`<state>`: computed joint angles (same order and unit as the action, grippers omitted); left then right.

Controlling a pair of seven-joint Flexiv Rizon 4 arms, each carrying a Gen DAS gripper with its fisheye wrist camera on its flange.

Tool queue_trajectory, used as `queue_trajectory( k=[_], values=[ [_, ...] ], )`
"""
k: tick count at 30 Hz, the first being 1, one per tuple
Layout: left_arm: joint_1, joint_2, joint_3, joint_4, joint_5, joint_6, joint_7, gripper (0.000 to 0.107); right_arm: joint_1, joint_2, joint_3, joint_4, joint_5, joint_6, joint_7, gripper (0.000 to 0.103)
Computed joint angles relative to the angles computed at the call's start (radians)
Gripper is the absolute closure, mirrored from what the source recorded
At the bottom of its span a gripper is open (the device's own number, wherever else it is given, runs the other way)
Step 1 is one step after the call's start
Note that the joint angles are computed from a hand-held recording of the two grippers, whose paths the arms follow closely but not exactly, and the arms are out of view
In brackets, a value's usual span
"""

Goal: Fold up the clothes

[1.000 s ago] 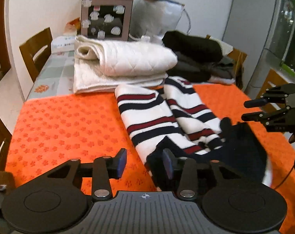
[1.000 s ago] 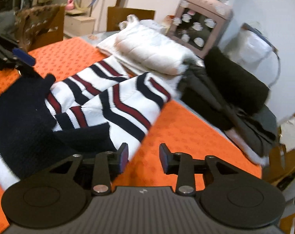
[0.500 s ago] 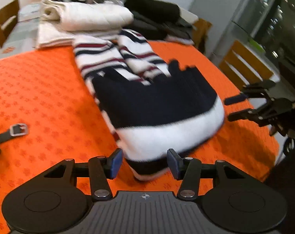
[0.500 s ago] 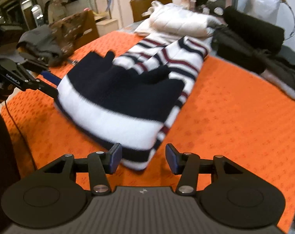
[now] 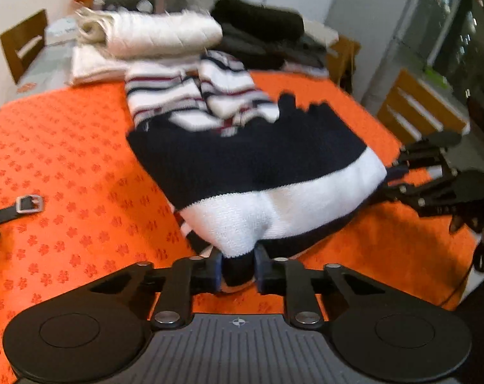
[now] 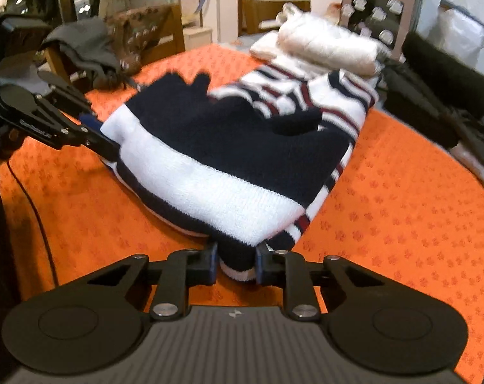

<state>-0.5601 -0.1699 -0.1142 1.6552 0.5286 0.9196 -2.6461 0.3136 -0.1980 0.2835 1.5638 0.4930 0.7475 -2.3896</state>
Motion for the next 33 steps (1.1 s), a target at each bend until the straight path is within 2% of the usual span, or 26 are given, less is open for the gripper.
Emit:
queue_trajectory(
  k=[5, 9, 15, 20, 26, 33],
  values=[
    [-0.011, 0.054, -0.008, -0.023, 0.062, -0.025, -0.074, 0.087, -0.017, 0.052, -0.005, -0.027, 0.064, -0.027, 0.02, 0.08],
    [-0.001, 0.092, -0.035, -0.025, 0.059, -0.024, -0.089, 0.087, -0.025, 0.089, -0.026, -0.048, 0.086, -0.127, 0.063, 0.081],
    [0.005, 0.137, -0.078, 0.047, -0.085, -0.003, -0.081, 0.087, -0.045, 0.195, -0.065, -0.001, 0.145, -0.308, 0.137, 0.081],
    [0.001, 0.162, -0.108, 0.105, -0.147, 0.0, -0.194, 0.087, -0.046, 0.29, -0.106, 0.081, 0.195, -0.429, 0.199, 0.081],
    [0.019, 0.161, -0.11, 0.101, -0.133, 0.01, -0.226, 0.087, -0.029, 0.29, -0.137, 0.091, 0.227, -0.416, 0.291, 0.081],
    [0.069, 0.14, -0.076, 0.092, -0.231, 0.073, -0.199, 0.087, -0.038, 0.212, -0.141, 0.009, 0.275, -0.356, 0.447, 0.081]
  ],
)
